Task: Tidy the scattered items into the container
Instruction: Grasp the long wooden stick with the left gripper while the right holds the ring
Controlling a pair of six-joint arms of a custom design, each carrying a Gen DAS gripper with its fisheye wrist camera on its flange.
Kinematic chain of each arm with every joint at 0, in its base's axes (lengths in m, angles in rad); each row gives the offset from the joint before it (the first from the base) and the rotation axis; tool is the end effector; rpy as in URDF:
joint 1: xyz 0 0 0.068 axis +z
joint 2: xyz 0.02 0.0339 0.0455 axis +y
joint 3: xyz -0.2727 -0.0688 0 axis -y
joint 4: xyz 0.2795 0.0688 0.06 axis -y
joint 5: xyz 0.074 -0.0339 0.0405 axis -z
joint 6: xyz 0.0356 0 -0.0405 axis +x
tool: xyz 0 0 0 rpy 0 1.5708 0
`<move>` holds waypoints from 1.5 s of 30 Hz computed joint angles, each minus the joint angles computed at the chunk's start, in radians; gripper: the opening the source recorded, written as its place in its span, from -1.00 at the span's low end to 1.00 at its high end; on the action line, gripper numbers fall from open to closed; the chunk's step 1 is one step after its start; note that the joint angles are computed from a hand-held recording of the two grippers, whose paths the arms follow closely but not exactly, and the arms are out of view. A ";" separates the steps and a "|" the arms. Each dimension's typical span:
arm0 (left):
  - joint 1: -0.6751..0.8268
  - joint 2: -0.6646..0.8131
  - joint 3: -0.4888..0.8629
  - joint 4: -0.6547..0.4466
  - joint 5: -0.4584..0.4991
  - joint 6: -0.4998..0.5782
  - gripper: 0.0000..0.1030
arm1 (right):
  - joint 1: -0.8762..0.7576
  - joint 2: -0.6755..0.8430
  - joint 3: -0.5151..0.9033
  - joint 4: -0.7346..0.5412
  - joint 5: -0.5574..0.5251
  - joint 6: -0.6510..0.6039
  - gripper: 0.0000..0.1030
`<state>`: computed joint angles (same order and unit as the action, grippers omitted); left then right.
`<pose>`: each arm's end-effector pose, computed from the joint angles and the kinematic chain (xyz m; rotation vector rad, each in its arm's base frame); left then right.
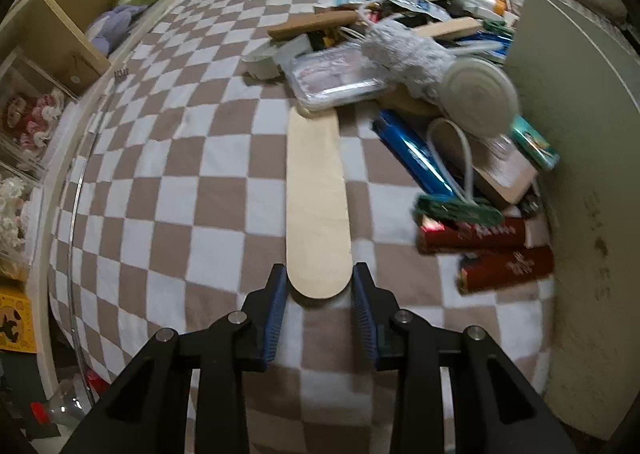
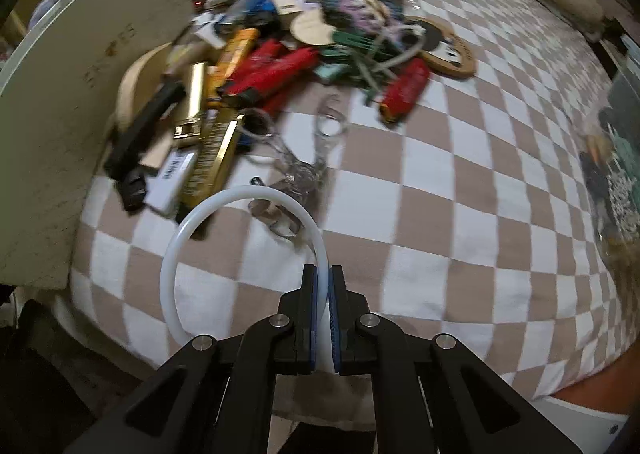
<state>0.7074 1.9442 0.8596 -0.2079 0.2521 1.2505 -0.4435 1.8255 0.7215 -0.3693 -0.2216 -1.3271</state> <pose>0.2588 0.2096 0.0440 0.7921 2.6612 0.1264 0.2551 -0.1125 0.0466 -1.2573 2.6213 0.0950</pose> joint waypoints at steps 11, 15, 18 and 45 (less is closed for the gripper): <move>-0.011 -0.004 0.004 -0.045 -0.023 -0.020 -0.35 | -0.028 0.156 0.293 -0.433 -0.199 0.183 -0.88; -0.040 -0.019 -0.036 0.034 -0.014 -0.061 -0.18 | -0.029 0.111 0.240 -0.414 -0.220 0.207 -0.88; -0.064 -0.024 -0.057 0.083 -0.011 -0.097 0.19 | -0.037 0.102 0.244 -0.409 -0.218 0.207 -0.88; -0.028 0.066 0.078 -0.036 -0.001 -0.077 -0.32 | 0.062 0.161 0.207 -0.146 -0.033 0.334 -0.88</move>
<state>0.6797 2.0102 0.9371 -0.2444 0.2515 1.1733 -0.3817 1.9866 0.9285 -0.5155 -0.2542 -0.9930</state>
